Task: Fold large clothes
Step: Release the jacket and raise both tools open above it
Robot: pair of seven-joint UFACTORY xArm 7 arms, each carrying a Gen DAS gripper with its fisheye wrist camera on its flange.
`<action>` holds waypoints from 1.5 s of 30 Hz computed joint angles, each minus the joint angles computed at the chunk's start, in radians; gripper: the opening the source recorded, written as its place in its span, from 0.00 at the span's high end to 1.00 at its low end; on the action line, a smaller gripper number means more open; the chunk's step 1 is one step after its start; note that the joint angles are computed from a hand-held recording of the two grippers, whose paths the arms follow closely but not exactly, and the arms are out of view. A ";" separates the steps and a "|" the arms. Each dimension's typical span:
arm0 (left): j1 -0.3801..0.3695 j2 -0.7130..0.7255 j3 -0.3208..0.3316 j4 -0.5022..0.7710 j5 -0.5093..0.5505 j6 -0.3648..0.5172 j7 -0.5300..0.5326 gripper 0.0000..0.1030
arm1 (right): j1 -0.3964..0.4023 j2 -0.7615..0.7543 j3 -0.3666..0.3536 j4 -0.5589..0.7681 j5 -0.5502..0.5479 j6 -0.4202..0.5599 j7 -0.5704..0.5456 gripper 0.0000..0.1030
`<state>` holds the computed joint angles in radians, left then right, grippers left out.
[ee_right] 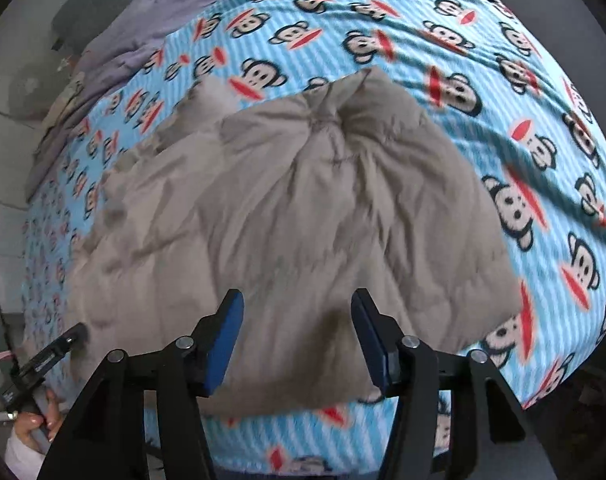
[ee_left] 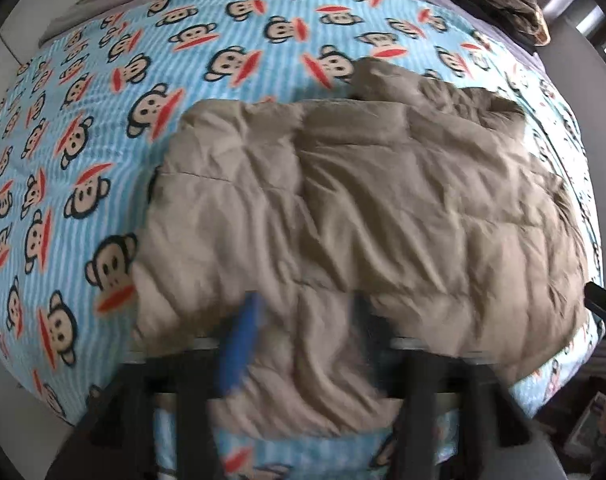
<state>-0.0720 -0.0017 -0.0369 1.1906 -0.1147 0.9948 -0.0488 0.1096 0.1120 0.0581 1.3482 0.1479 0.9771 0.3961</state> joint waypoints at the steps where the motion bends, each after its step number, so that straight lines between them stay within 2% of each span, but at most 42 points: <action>1: -0.009 -0.033 -0.009 -0.028 0.016 -0.029 -0.025 0.11 | -0.001 -0.012 0.002 -0.010 0.010 0.000 -0.014 0.42; 2: -0.016 -0.053 -0.014 -0.042 0.028 -0.044 -0.038 0.06 | 0.000 -0.023 0.003 -0.020 0.018 -0.001 -0.026 0.42; 6: -0.041 -0.111 -0.033 -0.077 0.049 -0.052 -0.091 0.06 | -0.004 -0.064 0.002 -0.057 0.048 -0.010 -0.083 0.42; 9: -0.055 -0.156 -0.043 -0.114 0.056 -0.055 -0.143 0.06 | -0.009 -0.090 -0.003 -0.081 0.073 -0.005 -0.141 0.30; 12: -0.070 -0.236 -0.065 -0.184 0.073 -0.058 -0.233 0.06 | -0.014 -0.123 -0.009 -0.113 0.090 0.009 -0.196 0.30; 13: -0.074 -0.257 -0.071 -0.201 0.077 -0.048 -0.260 0.00 | -0.016 -0.134 -0.012 -0.126 0.101 0.015 -0.216 0.30; 14: -0.077 -0.280 -0.075 -0.223 0.082 -0.044 -0.284 0.00 | -0.018 -0.144 -0.015 -0.140 0.112 0.023 -0.235 0.30; 18: -0.091 -0.344 -0.074 -0.278 0.078 -0.023 -0.317 0.00 | -0.019 -0.170 -0.021 -0.176 0.138 0.052 -0.289 0.23; 24: -0.070 -0.343 -0.034 -0.267 0.099 -0.030 -0.240 0.00 | -0.001 -0.196 -0.008 -0.204 0.159 0.002 -0.267 0.20; 27: -0.042 -0.312 0.011 -0.248 0.083 -0.024 -0.151 0.00 | 0.024 -0.176 0.014 -0.207 0.154 -0.048 -0.201 0.00; 30: -0.006 -0.287 0.042 -0.239 0.076 -0.026 -0.069 0.00 | 0.065 -0.136 0.044 -0.201 0.173 -0.101 -0.139 0.00; 34: 0.034 -0.221 0.078 -0.197 0.027 0.007 0.048 0.00 | 0.125 -0.053 0.082 -0.124 0.160 -0.070 -0.109 0.00; 37: 0.061 -0.188 0.078 -0.184 0.026 0.005 0.089 0.00 | 0.152 -0.008 0.095 -0.089 0.170 -0.052 -0.096 0.00; 39: 0.071 -0.176 0.074 -0.180 0.017 0.008 0.098 0.00 | 0.159 0.021 0.100 -0.078 0.208 -0.048 -0.080 0.00; 45: 0.093 -0.143 0.073 -0.168 -0.002 0.017 0.158 0.00 | 0.151 0.064 0.118 -0.115 0.437 -0.108 -0.048 0.00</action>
<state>0.0206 -0.1446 0.0364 1.0223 -0.1171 1.0120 0.1088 0.2602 0.1761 0.1759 1.2328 0.5850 0.8694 0.3480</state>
